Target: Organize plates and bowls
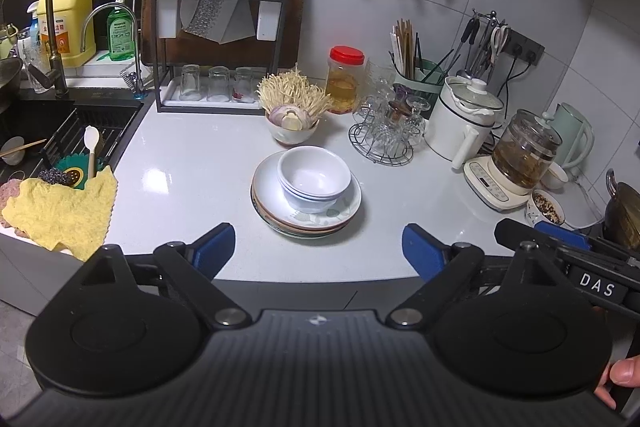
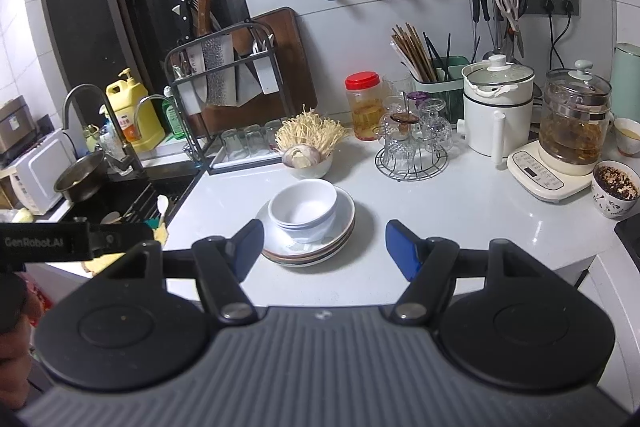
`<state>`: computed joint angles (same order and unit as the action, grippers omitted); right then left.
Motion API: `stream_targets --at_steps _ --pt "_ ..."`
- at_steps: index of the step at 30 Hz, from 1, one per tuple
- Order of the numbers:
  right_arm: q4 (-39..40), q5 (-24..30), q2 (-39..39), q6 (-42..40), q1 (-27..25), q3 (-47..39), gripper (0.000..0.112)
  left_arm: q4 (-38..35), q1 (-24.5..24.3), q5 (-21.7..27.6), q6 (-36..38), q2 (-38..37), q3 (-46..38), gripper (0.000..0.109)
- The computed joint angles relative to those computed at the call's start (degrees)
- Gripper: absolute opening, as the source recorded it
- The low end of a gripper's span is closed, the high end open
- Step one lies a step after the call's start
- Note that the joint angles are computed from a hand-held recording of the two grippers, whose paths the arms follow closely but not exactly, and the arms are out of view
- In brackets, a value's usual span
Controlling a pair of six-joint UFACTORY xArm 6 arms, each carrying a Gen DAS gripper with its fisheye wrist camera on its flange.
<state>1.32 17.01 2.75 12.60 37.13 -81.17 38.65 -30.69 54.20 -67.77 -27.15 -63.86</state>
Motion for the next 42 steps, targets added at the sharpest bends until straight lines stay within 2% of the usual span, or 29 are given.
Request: stream_targets --at_steps 14,24,42 --pt "-3.5 1.2 0.3 2.4 -0.2 -0.8 0.069 -0.3 0.5 0.9 2.5 0.2 -0.6 0.096" --pt "1.7 2.6 1.3 -2.9 -0.3 -2.2 0.069 0.5 0.5 1.3 0.8 1.0 -0.7 0.098" --pt "4.1 4.0 2.2 -5.9 -0.5 -3.2 0.069 1.7 0.3 2.0 0.1 2.5 -1.5 0.098"
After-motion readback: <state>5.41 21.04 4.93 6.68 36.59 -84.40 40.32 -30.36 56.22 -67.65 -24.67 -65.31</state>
